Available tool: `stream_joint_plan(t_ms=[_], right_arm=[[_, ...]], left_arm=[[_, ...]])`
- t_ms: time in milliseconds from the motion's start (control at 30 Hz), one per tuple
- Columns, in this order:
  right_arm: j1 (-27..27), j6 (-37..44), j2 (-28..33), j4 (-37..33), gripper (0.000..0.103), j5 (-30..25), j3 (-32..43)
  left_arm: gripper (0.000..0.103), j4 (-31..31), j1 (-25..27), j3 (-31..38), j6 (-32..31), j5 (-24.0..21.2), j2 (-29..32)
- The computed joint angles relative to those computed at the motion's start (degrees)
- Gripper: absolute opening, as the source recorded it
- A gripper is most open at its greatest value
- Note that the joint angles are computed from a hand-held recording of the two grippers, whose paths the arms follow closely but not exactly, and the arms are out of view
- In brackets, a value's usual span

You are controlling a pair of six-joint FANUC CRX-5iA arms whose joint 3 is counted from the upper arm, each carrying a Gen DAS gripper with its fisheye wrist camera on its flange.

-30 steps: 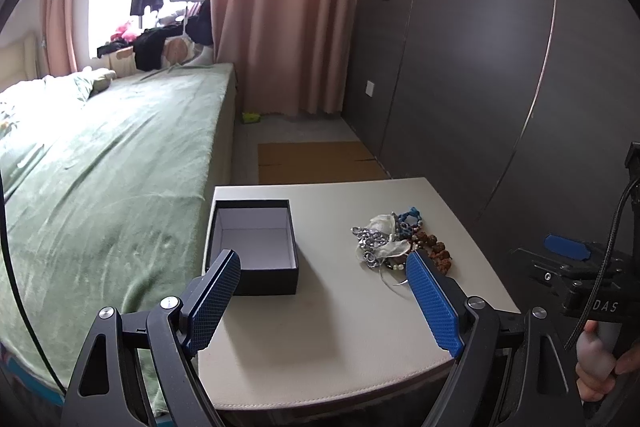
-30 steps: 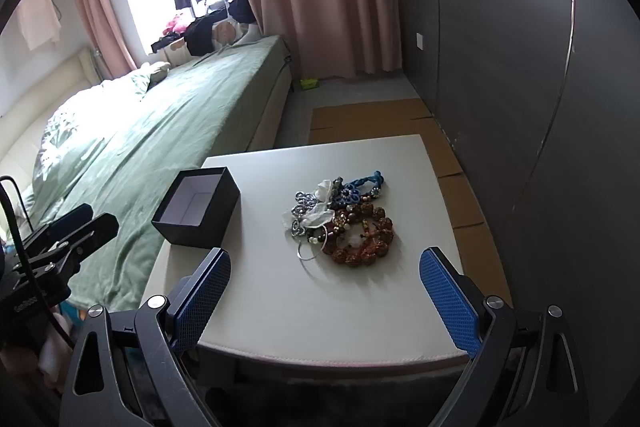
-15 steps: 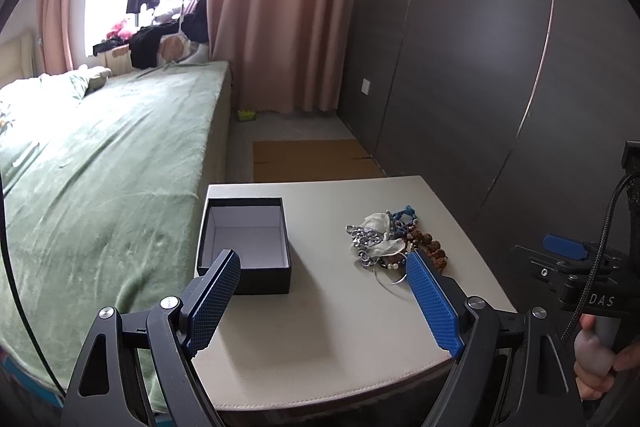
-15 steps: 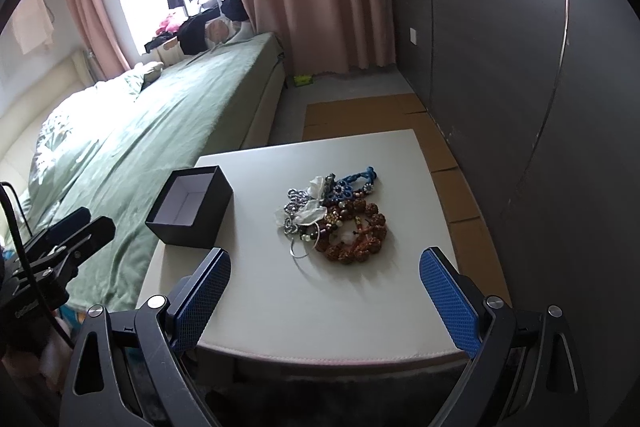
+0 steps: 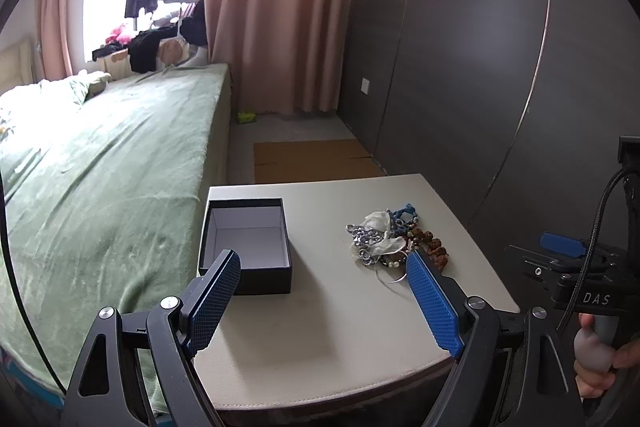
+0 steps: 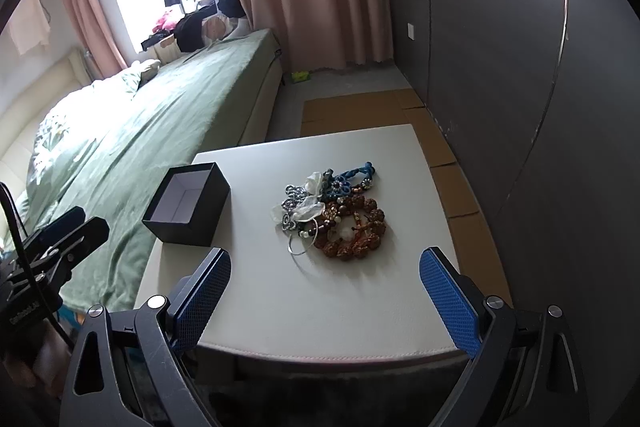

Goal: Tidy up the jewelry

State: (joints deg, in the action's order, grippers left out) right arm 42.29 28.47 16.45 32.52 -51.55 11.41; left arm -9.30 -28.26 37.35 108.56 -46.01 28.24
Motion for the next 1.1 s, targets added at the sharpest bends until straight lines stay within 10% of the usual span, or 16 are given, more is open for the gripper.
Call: stream_joint_plan(t_ms=[1100], right_arm=[[-0.07, 0.45, 0.15, -1.31, 0.096, 0.67, 0.69]], left_arm=[[0.085, -1.6, -0.48, 3.25, 0.09, -2.11, 2.09]])
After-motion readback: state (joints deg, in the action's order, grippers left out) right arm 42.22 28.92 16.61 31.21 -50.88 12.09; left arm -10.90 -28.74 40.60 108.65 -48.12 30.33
